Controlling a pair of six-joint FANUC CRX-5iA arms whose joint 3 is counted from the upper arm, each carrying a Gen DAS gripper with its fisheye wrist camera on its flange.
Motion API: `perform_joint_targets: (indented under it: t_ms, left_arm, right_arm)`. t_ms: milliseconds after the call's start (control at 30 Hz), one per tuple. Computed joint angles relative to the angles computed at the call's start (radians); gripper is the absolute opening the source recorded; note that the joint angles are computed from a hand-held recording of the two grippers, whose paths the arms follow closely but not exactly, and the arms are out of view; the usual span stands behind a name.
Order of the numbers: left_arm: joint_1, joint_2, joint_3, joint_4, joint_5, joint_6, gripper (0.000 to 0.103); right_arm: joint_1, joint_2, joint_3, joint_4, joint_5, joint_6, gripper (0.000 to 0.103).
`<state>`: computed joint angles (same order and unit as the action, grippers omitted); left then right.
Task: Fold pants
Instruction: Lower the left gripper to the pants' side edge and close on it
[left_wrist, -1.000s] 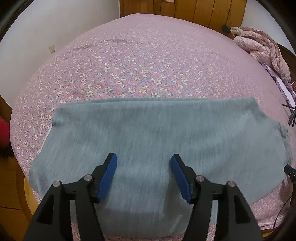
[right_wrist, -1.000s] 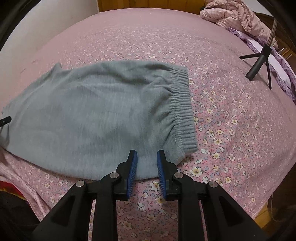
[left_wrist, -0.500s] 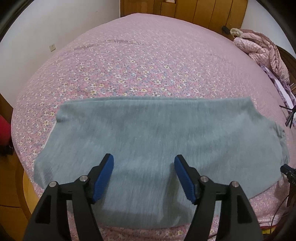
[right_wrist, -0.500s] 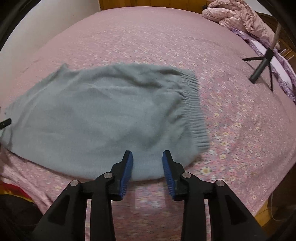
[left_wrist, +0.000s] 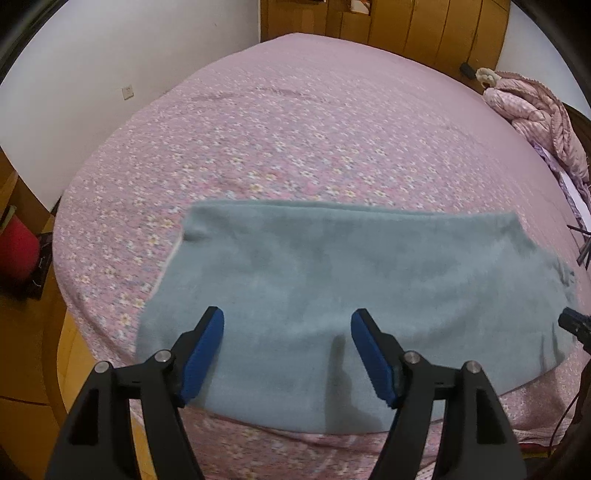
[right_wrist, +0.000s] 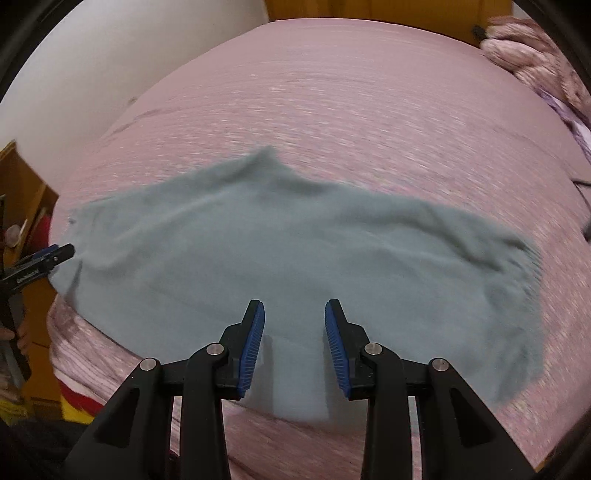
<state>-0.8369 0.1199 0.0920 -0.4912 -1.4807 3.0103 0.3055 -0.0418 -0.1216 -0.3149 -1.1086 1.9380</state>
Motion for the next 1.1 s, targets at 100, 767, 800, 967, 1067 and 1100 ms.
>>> perform_joint_targets:
  t_ms: [100, 767, 800, 967, 1067, 1100]
  left_arm:
    - [-0.001, -0.013, -0.006, -0.015, -0.024, -0.005, 0.075]
    - [0.045, -0.206, -0.223, 0.003, 0.057, 0.073, 0.075]
    - [0.045, -0.210, -0.229, 0.004, 0.056, 0.078, 0.075]
    - [0.062, -0.219, -0.257, 0.004, 0.055, 0.065, 0.075]
    - [0.070, -0.235, -0.281, 0.003, 0.095, 0.056, 0.075]
    - [0.071, -0.241, -0.287, 0.001, 0.107, 0.058, 0.075]
  right_arm:
    - [0.053, 0.010, 0.005, -0.006, 0.006, -0.007, 0.035]
    - [0.172, 0.014, -0.062, -0.018, 0.075, -0.029, 0.051]
    - [0.175, 0.012, -0.065, -0.013, 0.080, -0.029, 0.052]
    - [0.175, 0.002, -0.077, -0.007, 0.093, -0.016, 0.058]
    - [0.192, -0.004, -0.090, 0.009, 0.108, -0.021, 0.062]
    - [0.199, -0.006, -0.095, 0.015, 0.114, -0.025, 0.063]
